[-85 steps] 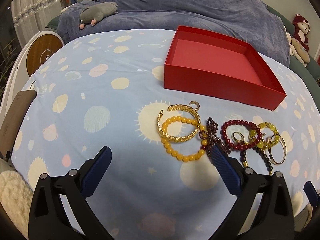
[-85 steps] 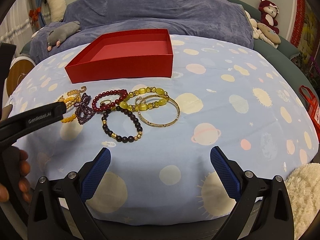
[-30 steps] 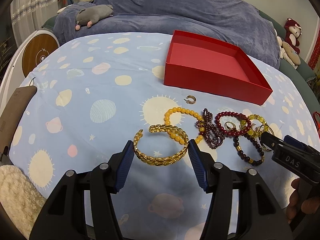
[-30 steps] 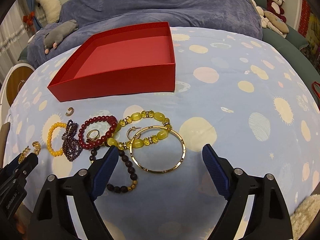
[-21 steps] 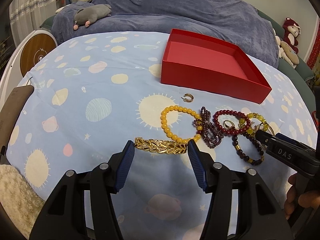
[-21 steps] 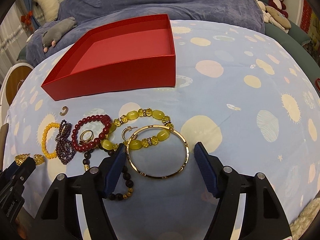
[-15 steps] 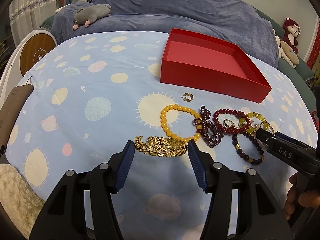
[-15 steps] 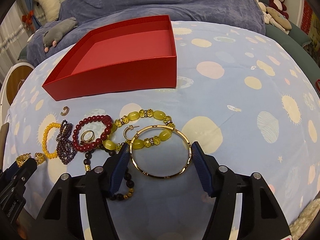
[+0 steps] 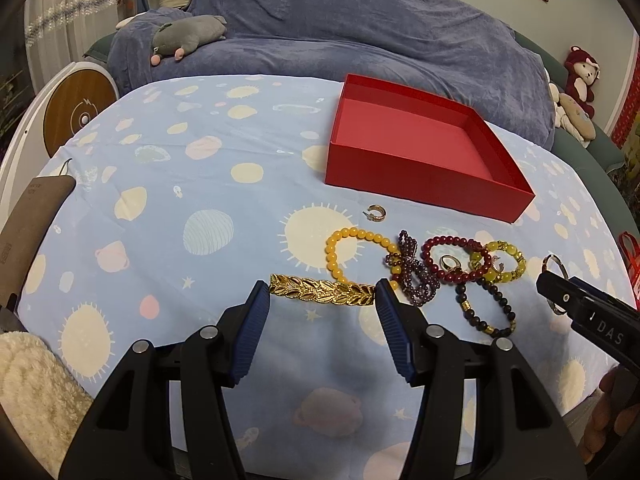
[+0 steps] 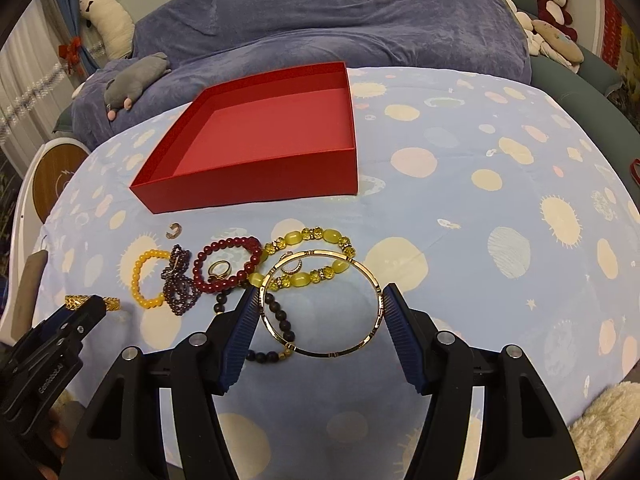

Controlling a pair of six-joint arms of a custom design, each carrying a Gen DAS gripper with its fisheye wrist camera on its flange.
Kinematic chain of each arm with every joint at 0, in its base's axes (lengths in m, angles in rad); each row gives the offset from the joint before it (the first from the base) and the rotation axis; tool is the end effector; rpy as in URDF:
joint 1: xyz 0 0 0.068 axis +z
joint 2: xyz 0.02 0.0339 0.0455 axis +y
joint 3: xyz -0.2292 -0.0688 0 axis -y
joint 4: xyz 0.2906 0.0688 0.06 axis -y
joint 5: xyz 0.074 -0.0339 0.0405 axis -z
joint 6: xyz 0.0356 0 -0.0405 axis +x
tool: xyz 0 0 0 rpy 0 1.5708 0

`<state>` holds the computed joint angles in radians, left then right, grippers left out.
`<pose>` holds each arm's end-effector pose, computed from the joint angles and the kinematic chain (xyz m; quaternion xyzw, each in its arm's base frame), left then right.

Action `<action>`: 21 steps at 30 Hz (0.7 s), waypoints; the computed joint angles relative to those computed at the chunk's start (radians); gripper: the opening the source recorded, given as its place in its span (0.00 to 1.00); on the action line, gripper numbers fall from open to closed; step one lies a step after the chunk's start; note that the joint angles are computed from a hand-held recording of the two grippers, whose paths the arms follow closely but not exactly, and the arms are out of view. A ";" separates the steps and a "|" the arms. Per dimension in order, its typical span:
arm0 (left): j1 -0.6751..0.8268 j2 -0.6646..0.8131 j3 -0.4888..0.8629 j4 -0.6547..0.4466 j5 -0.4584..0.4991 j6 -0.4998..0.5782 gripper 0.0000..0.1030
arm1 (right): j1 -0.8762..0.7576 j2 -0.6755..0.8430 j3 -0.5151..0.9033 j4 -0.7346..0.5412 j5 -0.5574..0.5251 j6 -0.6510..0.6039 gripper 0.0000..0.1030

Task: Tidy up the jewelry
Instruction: 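Carry both gold bangles into the red box and open both tools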

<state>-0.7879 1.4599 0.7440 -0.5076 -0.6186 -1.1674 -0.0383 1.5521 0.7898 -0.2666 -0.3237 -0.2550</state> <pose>0.2180 -0.1898 0.0990 -0.2286 0.9115 0.0311 0.3406 0.3231 -0.0010 0.0931 -0.1457 0.9407 0.1150 0.2840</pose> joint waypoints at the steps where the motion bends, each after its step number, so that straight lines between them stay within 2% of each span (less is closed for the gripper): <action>1: -0.001 -0.011 0.002 -0.006 -0.002 0.005 0.51 | -0.004 -0.018 -0.001 -0.015 -0.008 -0.005 0.59; 6: 0.018 -0.066 0.030 -0.030 -0.004 0.065 0.51 | -0.011 -0.065 0.034 -0.074 -0.052 -0.017 0.59; 11: 0.109 -0.049 0.129 0.010 0.031 0.226 0.51 | 0.027 -0.002 0.167 -0.103 -0.072 0.004 0.59; 15: 0.212 0.042 0.270 0.073 0.086 0.392 0.51 | 0.067 0.131 0.353 -0.125 -0.075 0.031 0.59; 21: 0.369 0.295 0.568 0.133 0.211 0.576 0.51 | 0.131 0.435 0.753 -0.202 -0.053 0.086 0.59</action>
<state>-0.4192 1.7551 1.3125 -0.3743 -0.4071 -0.5910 0.0923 1.9866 1.5428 -0.4686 -0.3768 -0.1692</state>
